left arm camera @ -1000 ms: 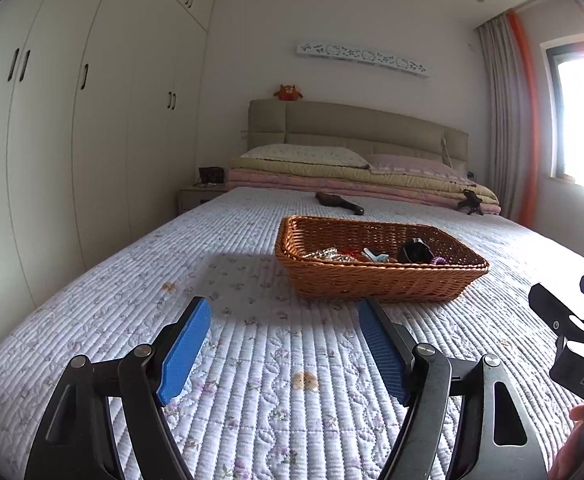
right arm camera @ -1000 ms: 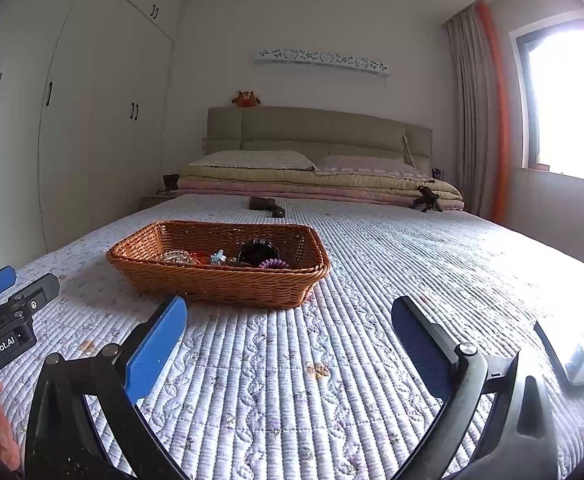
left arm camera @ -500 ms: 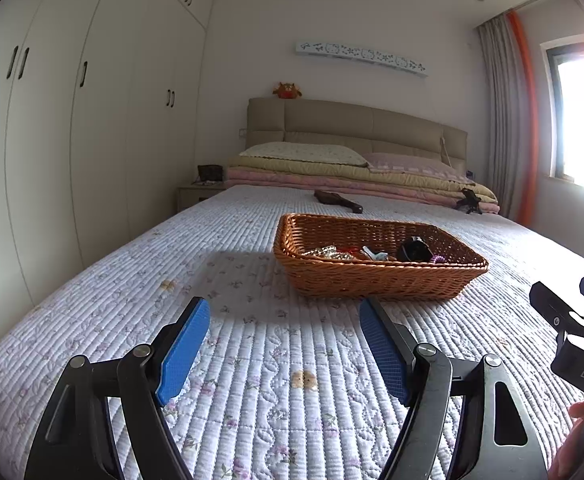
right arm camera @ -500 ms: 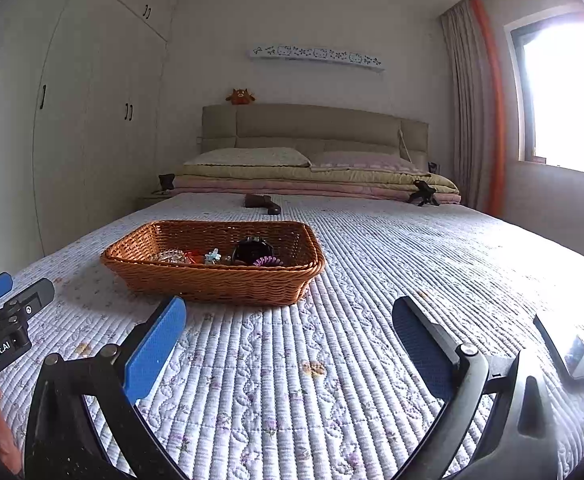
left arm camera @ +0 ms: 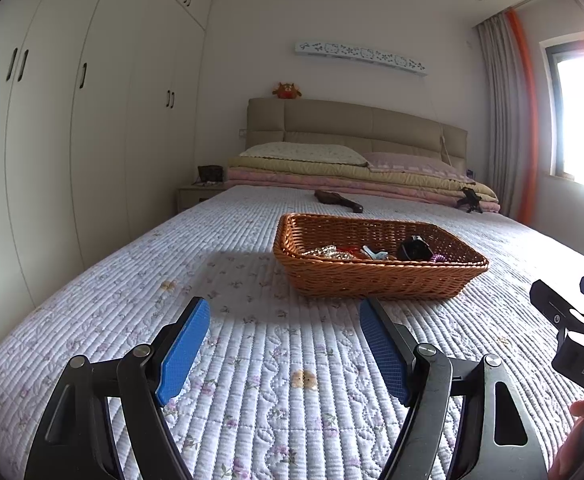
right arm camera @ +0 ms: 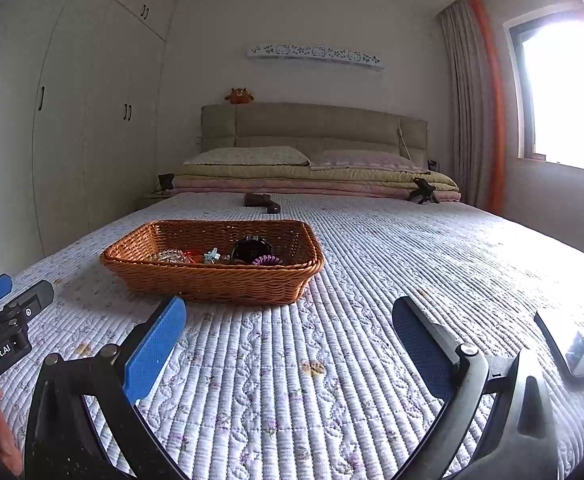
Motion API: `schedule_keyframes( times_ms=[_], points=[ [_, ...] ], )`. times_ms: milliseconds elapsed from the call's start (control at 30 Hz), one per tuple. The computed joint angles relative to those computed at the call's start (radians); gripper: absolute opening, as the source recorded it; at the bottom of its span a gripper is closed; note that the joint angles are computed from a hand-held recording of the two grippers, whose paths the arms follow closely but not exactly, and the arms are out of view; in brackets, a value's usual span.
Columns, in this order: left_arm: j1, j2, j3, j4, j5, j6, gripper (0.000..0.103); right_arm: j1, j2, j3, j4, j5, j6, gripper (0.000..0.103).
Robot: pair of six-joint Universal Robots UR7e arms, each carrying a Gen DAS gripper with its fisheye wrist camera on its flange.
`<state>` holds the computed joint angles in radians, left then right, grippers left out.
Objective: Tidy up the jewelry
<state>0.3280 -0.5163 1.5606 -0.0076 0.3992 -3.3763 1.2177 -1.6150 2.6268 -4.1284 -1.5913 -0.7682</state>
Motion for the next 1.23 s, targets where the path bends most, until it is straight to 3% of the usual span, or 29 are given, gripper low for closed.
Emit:
schedule_keyframes(
  times_ms=[933, 1000, 1133, 1233],
  points=[
    [0.009, 0.022, -0.036, 0.077, 0.015, -0.053, 0.079, 0.014, 0.011, -0.004, 0.001, -0.022, -0.003, 0.103],
    [0.007, 0.011, -0.02, 0.042, 0.024, -0.021, 0.079, 0.013, 0.009, -0.004, 0.004, -0.019, -0.003, 0.103],
    [-0.011, 0.019, -0.014, -0.015, -0.027, 0.045, 0.079, 0.018, 0.019, -0.005, -0.01, -0.024, -0.009, 0.103],
    [-0.001, 0.03, -0.037, 0.05, -0.011, -0.009, 0.079, 0.017, 0.018, -0.004, -0.01, -0.024, -0.012, 0.103]
  ],
)
